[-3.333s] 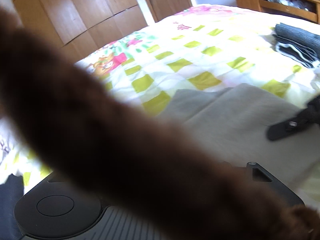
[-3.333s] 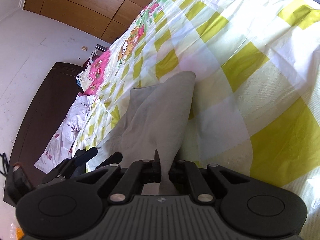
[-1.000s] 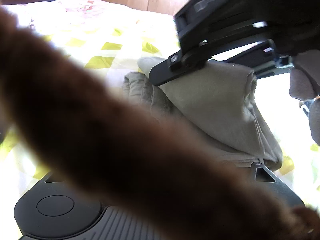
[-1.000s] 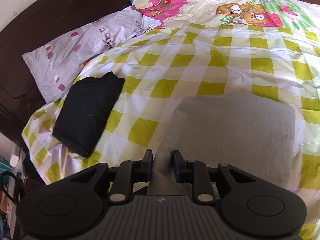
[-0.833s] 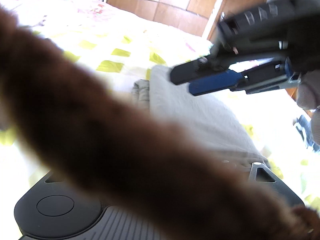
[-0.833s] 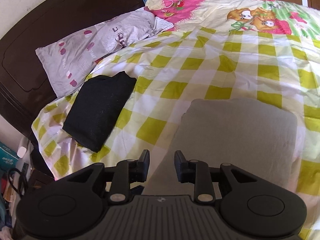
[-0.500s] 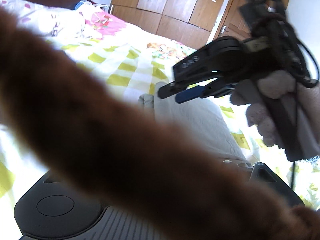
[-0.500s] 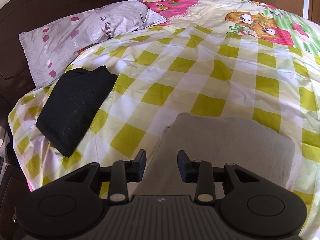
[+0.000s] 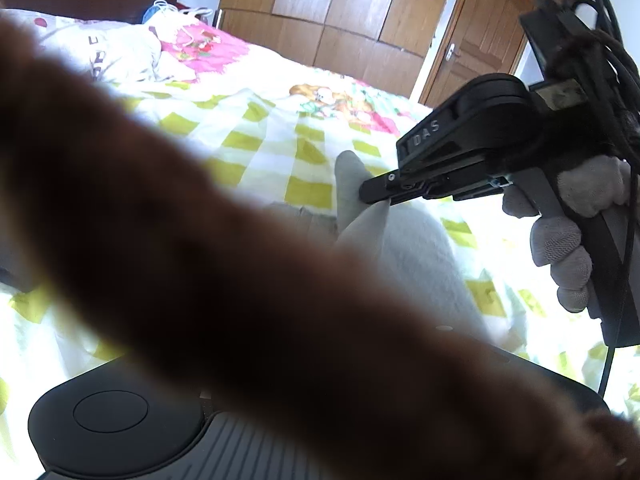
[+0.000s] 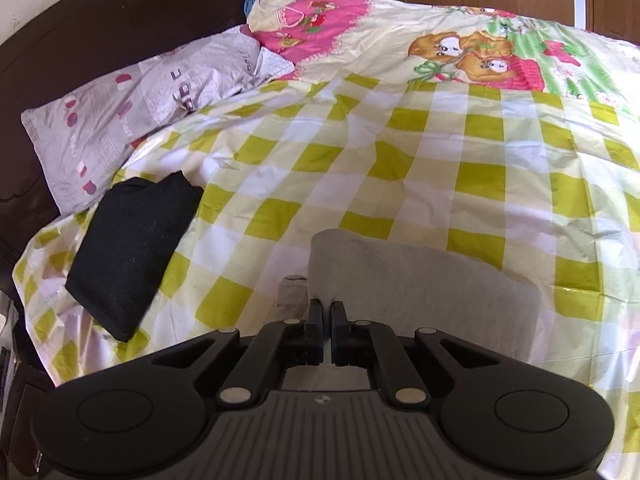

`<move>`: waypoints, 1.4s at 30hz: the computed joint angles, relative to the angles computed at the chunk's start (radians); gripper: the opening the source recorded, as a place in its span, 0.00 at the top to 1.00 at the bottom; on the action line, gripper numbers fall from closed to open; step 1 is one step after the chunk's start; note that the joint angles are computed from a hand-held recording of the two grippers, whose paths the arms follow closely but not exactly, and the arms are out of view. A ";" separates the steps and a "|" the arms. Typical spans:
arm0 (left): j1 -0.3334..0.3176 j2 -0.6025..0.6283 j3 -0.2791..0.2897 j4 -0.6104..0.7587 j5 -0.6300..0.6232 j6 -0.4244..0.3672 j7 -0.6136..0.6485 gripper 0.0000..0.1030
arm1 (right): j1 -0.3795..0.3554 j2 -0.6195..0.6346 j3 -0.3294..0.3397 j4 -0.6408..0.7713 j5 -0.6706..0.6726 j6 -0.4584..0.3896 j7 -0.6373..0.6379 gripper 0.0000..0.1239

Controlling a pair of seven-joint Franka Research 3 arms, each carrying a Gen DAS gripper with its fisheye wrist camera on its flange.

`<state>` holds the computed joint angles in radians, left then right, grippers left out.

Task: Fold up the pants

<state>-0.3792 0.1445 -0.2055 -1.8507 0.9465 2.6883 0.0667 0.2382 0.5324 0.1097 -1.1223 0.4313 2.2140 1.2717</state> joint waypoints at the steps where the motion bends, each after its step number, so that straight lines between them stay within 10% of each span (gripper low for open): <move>1: -0.001 -0.007 0.004 -0.006 0.021 0.015 -0.028 0.79 | -0.003 -0.006 0.007 -0.001 0.011 0.010 -0.013 0.83; 6: 0.008 -0.033 0.009 -0.035 0.084 0.014 -0.155 0.79 | 0.038 0.046 0.018 0.069 0.002 0.025 -0.018 0.83; 11: 0.045 -0.008 -0.004 -0.081 -0.115 0.016 -0.062 0.72 | 0.094 0.226 0.010 0.233 -0.066 -0.080 0.042 0.75; 17: 0.016 -0.029 -0.014 -0.052 -0.083 -0.117 0.000 0.51 | 0.037 0.148 0.071 0.091 0.049 0.038 -0.059 0.74; 26: 0.002 -0.036 -0.033 0.009 0.051 -0.217 -0.016 0.48 | -0.076 -0.173 0.043 -0.339 0.235 0.207 -0.260 0.68; 34: -0.036 0.180 -0.010 0.256 -0.097 -0.277 0.291 0.46 | -0.075 -0.380 -0.027 -0.695 0.227 0.208 -0.322 0.67; 42: -0.086 0.164 0.024 0.258 -0.131 -0.329 0.343 0.44 | -0.085 -0.378 -0.059 -0.673 0.387 0.247 -0.388 0.66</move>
